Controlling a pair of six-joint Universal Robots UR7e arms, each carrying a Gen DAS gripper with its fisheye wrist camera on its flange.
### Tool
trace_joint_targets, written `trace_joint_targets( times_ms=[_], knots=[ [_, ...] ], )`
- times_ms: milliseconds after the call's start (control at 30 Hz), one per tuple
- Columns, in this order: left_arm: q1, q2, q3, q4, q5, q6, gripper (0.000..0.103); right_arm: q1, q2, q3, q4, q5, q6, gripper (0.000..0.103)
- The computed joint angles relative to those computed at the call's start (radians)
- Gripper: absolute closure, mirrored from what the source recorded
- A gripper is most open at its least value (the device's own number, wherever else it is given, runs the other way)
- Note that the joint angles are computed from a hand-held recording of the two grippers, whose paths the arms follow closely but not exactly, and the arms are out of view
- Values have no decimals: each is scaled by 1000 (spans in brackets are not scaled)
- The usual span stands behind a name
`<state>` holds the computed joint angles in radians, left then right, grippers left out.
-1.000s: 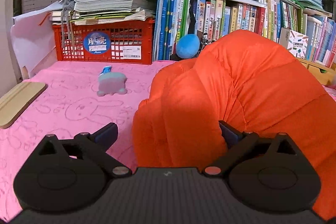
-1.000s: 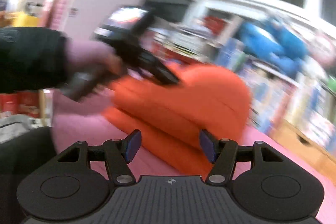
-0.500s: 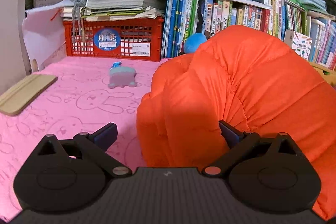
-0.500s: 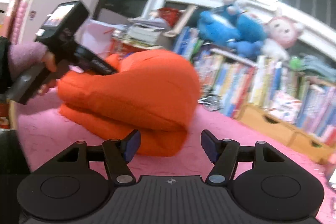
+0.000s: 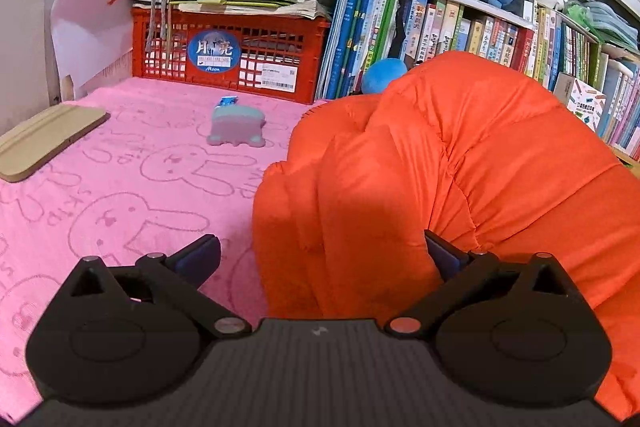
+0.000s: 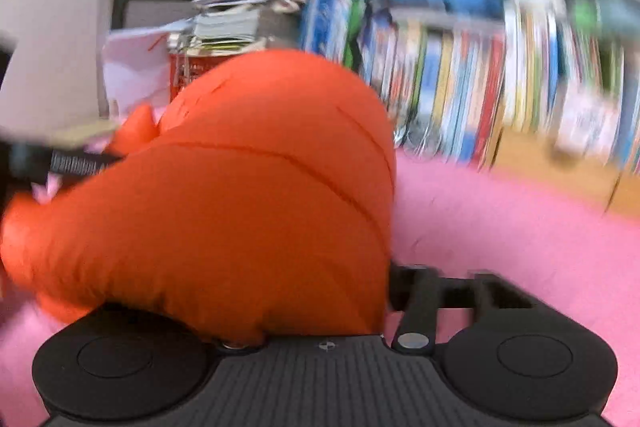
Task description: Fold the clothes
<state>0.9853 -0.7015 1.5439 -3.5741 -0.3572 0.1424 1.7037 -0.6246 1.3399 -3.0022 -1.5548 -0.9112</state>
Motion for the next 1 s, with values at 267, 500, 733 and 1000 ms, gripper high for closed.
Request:
trace_joint_targets(
  times_ms=[267, 500, 733, 1000],
  knots=[
    [-20, 8, 13, 79, -88, -42, 0, -14, -64, 171, -304, -16, 74, 82],
    [-38, 103, -55, -13, -190, 68, 0, -65, -157, 327, -459, -81, 31, 78],
    [-41, 247, -274, -200, -113, 281, 0, -99, -190, 336, -399, -53, 61, 74],
    [-13, 245, -289, -154, -108, 274, 0, -124, -218, 333, -325, 9, 109, 61]
  ],
)
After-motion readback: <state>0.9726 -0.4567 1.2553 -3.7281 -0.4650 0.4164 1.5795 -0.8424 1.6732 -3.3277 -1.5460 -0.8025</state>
